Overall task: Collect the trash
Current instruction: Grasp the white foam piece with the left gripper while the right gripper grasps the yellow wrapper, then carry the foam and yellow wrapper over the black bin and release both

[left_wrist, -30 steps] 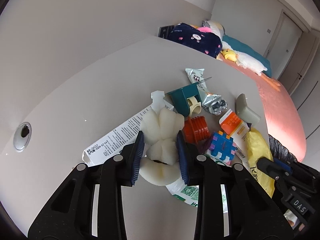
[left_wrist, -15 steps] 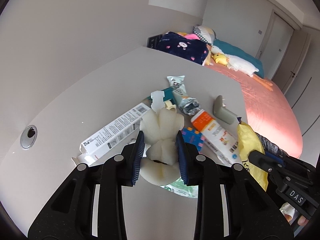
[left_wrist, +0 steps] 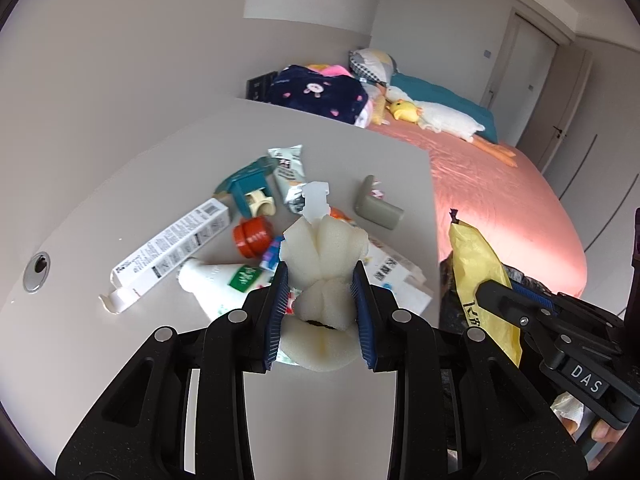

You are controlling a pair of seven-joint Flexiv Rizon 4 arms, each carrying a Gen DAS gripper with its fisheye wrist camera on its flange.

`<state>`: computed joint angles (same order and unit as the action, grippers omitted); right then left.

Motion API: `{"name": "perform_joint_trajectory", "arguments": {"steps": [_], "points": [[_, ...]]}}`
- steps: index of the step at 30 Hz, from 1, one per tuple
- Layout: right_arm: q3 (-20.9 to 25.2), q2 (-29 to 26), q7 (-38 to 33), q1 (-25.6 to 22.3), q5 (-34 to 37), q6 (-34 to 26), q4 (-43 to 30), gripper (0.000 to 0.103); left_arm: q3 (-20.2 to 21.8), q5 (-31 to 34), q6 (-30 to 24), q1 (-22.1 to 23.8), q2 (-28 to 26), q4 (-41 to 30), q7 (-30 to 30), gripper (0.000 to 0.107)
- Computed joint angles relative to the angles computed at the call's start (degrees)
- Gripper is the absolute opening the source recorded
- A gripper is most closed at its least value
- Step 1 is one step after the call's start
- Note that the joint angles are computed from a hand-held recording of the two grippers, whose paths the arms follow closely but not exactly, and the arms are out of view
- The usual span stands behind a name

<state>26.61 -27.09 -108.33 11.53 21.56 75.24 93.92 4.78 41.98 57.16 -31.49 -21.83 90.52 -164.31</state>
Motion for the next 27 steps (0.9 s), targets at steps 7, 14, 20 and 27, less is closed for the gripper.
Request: {"name": "perform_joint_trajectory", "arguments": {"steps": [7,14,20,27], "points": [[-0.41,1.83,-0.44,-1.98,1.4,1.51,2.23,0.015,-0.86,-1.86,1.5,-0.96,-3.5,-4.24,3.49,0.031],[-0.72,3.26,-1.0,-4.41,3.34,2.53,3.82,0.015,-0.2,-5.51,3.49,-2.44,-7.25,-8.01,7.55,0.031],[-1.53,4.24,-0.72,-6.1,4.75,3.13,4.67,0.015,0.26,-9.58,4.76,-3.55,-10.05,-10.67,12.21,0.031],[-2.58,4.89,0.28,-7.42,5.29,4.34,5.75,0.015,0.64,-13.58,5.14,-4.96,-13.25,-14.5,17.54,0.031]]}}
